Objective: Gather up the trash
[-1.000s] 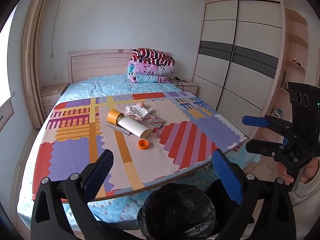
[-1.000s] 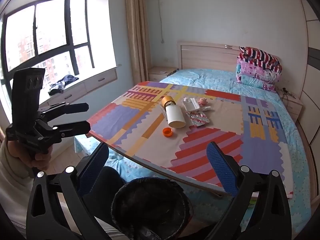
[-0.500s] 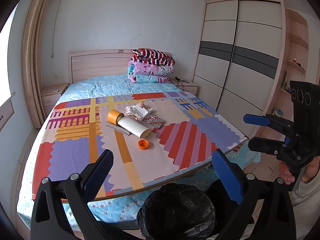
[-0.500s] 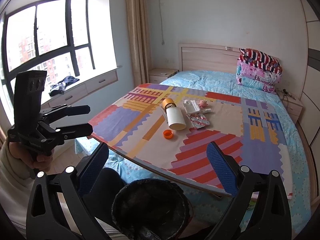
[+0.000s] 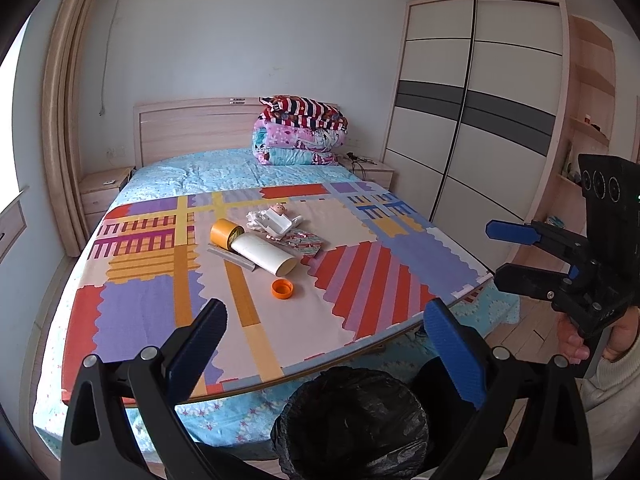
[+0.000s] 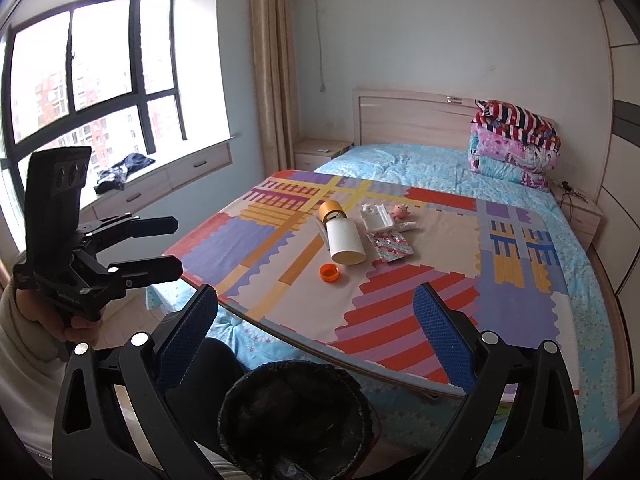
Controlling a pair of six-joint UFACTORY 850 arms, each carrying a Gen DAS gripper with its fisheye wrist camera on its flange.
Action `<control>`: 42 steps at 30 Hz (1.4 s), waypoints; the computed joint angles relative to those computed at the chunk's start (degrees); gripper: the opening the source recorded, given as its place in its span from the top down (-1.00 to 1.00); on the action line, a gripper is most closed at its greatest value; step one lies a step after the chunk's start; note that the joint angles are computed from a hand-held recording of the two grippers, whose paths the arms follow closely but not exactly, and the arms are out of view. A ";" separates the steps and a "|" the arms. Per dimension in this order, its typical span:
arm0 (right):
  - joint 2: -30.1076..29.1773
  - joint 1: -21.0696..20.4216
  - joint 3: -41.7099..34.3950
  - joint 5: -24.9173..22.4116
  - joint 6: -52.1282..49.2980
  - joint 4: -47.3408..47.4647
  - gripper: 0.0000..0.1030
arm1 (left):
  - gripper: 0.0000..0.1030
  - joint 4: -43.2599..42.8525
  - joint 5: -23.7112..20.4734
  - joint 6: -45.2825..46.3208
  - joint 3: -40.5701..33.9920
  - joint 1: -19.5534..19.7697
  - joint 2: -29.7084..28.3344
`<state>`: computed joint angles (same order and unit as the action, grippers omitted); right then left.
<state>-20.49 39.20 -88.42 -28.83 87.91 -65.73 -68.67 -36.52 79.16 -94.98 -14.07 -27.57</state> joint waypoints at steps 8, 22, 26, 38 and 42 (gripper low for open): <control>0.07 -0.16 -0.07 -0.08 -0.41 0.18 -0.92 | -0.84 -0.39 -0.17 0.76 0.16 -0.05 0.12; 0.13 -0.52 -0.07 0.26 -1.15 0.67 -0.92 | -0.84 -0.04 0.00 0.24 -0.11 -0.33 -0.20; 0.02 -0.61 -0.10 0.28 -1.07 0.74 -0.92 | -0.84 0.56 0.14 -0.46 -0.35 -0.56 -0.47; -1.59 -2.41 -0.99 2.14 -3.10 3.03 -0.92 | -0.84 5.93 -0.18 -5.82 -5.22 -1.23 -4.14; -2.92 -3.64 -2.16 3.17 -5.62 5.40 -0.92 | -0.84 8.03 -0.79 -8.51 -7.97 -1.24 -6.45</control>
<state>-23.41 35.57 -90.58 -25.66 82.30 -60.33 -60.64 -37.31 70.65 -102.95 -15.31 -34.02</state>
